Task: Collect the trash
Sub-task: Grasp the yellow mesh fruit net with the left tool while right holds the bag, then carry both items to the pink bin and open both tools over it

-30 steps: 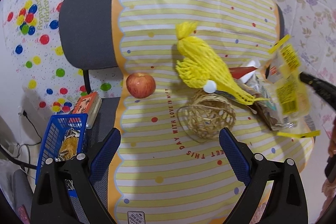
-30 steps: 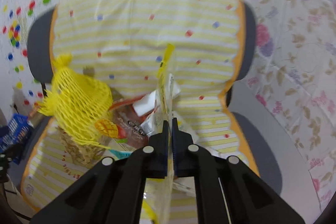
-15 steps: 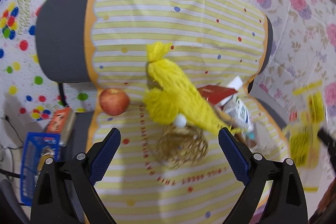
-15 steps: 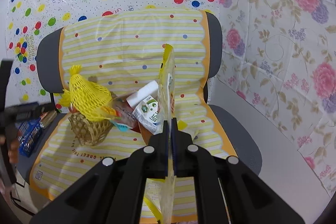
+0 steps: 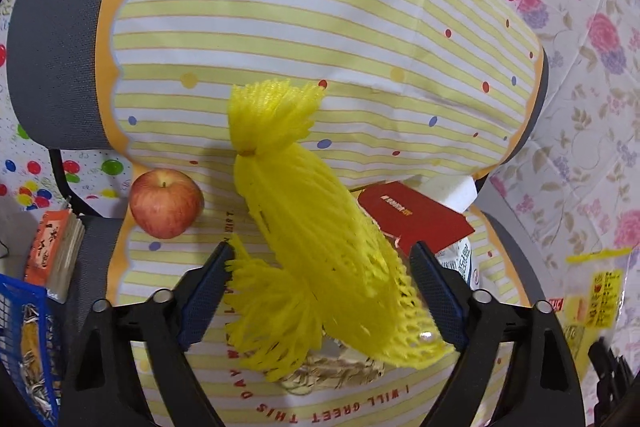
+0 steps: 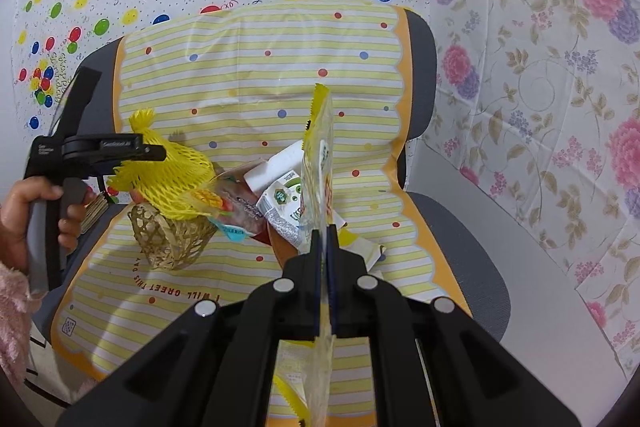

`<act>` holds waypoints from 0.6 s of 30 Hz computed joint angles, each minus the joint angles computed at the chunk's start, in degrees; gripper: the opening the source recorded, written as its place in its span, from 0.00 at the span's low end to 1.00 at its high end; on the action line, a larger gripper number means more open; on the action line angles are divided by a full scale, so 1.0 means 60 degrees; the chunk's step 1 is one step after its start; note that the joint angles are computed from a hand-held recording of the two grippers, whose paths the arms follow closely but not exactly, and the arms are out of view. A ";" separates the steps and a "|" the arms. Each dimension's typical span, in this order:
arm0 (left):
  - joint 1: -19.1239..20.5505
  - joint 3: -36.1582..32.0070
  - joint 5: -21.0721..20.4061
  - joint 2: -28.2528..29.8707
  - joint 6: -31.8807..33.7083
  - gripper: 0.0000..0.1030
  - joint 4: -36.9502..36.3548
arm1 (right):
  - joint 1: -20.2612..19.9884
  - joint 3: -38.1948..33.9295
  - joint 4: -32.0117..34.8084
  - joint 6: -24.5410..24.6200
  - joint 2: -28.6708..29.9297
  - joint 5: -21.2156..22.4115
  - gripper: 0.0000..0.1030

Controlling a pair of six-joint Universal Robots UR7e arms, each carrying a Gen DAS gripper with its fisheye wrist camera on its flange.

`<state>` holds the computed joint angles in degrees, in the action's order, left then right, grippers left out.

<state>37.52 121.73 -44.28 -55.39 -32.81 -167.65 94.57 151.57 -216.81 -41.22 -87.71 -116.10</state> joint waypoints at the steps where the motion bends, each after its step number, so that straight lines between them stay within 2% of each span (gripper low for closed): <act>1: 0.0041 -0.0040 -0.0076 0.0013 0.0038 0.51 0.0040 | -0.0005 0.0017 0.0067 0.0047 -0.0060 0.0036 0.03; 2: 0.0078 -0.0040 -0.0148 -0.0009 0.0076 0.46 0.0028 | 0.0008 0.0027 0.0084 0.0089 -0.0081 0.0046 0.03; 4: 0.0056 -0.0034 -0.0218 0.0004 0.0344 0.22 -0.0248 | 0.0028 0.0054 0.0106 0.0149 -0.0168 0.0095 0.03; 6: -0.0159 0.0100 0.0016 -0.0041 0.0627 0.14 -0.0751 | 0.0000 0.0068 0.0131 0.0220 -0.0281 0.0249 0.03; 10: -0.1237 0.0531 0.1545 -0.0329 0.1546 0.12 -0.1865 | -0.0158 0.0231 0.0123 0.0420 -0.0808 0.0771 0.03; 12: -0.1813 0.0729 0.2313 -0.0585 0.1823 0.12 -0.1867 | -0.0171 0.0317 0.0219 0.0464 -0.1099 0.0909 0.03; 18: -0.2862 0.1465 0.3070 -0.1451 0.1303 0.12 -0.1086 | 0.0027 0.0632 0.0474 0.0465 -0.1711 0.0949 0.03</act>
